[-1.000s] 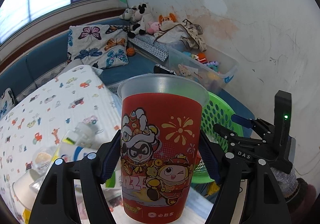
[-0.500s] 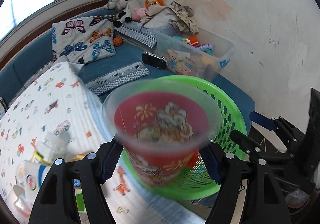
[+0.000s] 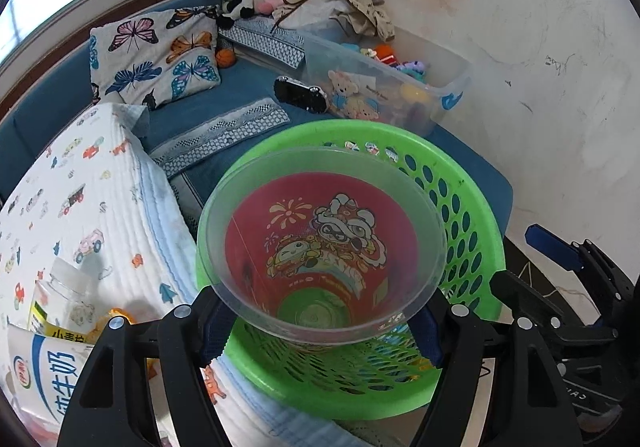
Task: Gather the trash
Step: 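Carry the paper and red cup over the green basket and release both, then move both tools back to the table toward the milk carton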
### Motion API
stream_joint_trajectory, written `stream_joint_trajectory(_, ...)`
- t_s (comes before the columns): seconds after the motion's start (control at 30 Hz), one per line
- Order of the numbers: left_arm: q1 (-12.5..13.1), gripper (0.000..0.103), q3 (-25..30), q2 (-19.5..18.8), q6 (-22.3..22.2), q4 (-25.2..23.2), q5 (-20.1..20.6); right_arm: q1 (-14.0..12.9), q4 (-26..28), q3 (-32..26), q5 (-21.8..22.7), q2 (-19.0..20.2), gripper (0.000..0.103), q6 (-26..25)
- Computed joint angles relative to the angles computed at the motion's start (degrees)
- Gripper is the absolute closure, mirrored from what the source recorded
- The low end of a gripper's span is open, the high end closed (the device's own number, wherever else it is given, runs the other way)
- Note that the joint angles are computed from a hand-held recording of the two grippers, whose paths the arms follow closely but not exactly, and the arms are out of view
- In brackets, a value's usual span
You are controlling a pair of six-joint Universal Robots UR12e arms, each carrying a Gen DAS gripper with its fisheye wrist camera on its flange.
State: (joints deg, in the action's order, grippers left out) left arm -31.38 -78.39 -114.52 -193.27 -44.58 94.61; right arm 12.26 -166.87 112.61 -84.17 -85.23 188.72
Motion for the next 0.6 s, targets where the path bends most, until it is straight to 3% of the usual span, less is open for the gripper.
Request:
stream_joint_trajectory(0.13,0.1,0.023,0.2,-0.1,-0.1,-0.8,-0.7,0.0,0.3,0.2,0.0,0.0,0.030,0.0)
stream_joint_trajectory(0.6,-0.4,0.023,-4.2,3.4,-0.4,3.4,0.8,0.5,-0.4,1.4,0.6,-1.5,0.030,0.4)
